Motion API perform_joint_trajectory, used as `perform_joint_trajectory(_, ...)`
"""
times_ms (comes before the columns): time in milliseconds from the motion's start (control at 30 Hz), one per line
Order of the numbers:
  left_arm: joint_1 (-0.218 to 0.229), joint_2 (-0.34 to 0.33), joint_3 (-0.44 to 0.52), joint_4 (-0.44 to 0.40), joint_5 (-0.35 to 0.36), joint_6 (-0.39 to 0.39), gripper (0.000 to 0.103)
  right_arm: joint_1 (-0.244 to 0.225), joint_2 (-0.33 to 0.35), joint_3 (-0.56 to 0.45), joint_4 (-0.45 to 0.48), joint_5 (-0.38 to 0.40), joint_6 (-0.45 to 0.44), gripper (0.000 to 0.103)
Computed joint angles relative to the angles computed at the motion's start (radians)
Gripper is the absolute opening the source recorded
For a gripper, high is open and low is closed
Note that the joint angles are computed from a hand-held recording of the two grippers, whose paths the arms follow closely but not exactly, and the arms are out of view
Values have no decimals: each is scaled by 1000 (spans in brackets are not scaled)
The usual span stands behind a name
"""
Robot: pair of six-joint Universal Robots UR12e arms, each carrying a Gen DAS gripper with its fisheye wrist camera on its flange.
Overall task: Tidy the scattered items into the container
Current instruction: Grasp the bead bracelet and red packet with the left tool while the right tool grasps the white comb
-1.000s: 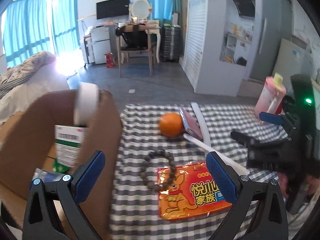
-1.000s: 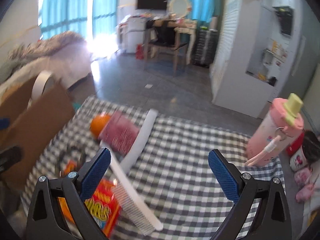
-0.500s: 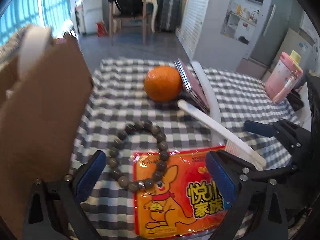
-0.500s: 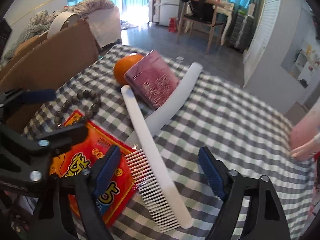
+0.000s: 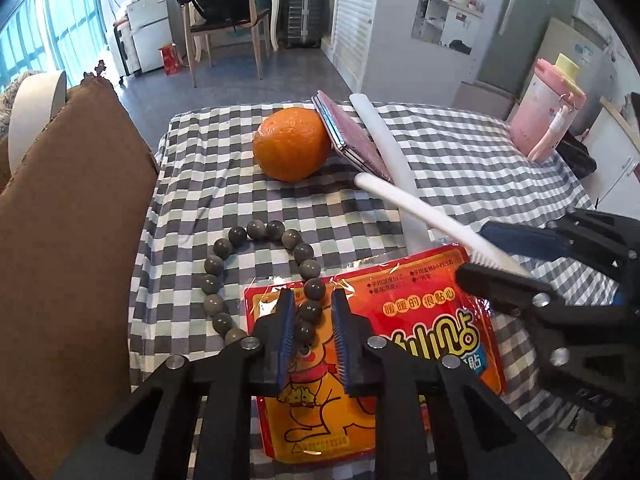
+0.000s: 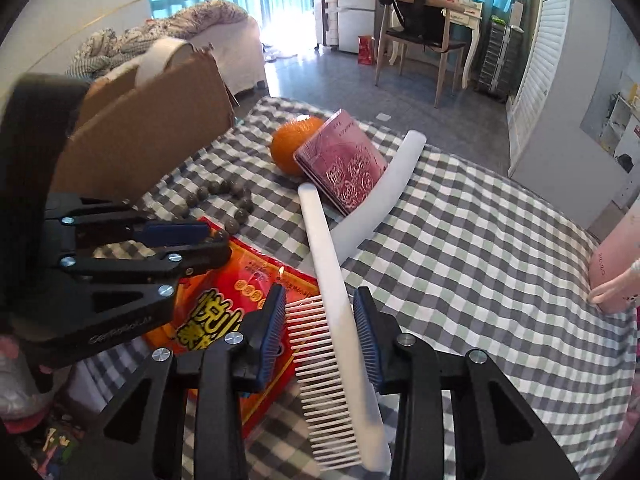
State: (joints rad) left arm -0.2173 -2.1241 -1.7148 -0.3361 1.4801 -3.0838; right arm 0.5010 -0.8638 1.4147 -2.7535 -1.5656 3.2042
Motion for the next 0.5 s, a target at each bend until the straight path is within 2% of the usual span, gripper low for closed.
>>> perform_joint_trajectory(300,6,28,-25,55,-29,6,18,-1,-38,34,-84,-14,25,34)
perform_joint_trajectory(500,7,28,-26,31,-48,20,14,-1,-53,55,-114,-22,37,34)
